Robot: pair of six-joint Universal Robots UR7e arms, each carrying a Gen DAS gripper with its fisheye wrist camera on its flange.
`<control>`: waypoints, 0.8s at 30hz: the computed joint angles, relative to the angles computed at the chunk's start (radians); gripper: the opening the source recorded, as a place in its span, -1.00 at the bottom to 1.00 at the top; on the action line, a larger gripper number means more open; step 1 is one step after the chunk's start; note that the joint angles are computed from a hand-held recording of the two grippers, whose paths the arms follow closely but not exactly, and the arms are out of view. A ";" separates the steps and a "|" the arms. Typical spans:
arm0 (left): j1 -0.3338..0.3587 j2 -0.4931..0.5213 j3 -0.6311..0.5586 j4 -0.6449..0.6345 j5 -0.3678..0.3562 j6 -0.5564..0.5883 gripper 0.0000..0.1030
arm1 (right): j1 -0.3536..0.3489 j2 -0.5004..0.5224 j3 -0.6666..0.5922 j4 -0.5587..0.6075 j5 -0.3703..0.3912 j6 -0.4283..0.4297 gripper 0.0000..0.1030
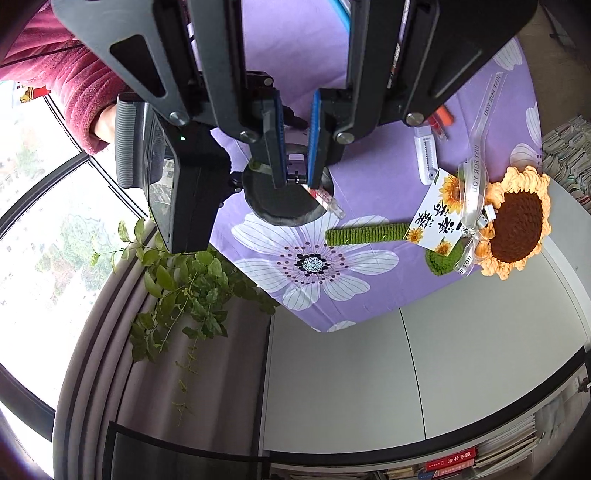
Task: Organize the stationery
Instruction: 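Lower the silver metal tool into the grey cup and open the left gripper, then grasp the blue pen with the left gripper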
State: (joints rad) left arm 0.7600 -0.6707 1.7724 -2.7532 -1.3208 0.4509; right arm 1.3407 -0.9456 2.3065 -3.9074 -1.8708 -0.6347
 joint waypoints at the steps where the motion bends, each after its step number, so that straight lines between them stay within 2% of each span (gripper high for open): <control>1: 0.000 0.003 -0.001 0.004 0.003 0.002 -0.82 | 0.000 0.000 -0.001 0.000 0.000 0.000 0.40; 9: 0.002 0.005 0.003 -0.006 0.030 0.000 -0.75 | -0.002 0.000 0.003 0.004 0.000 0.003 0.41; 15: 0.037 -0.031 0.003 -0.051 0.048 -0.036 -0.69 | -0.008 -0.003 0.003 0.009 0.006 0.001 0.40; 19: 0.071 -0.010 -0.024 0.020 0.104 -0.099 -0.66 | -0.009 -0.003 0.004 0.008 0.005 0.000 0.40; 24: 0.096 0.019 -0.016 0.077 0.160 -0.114 -0.66 | -0.009 -0.004 0.004 0.012 0.006 0.003 0.40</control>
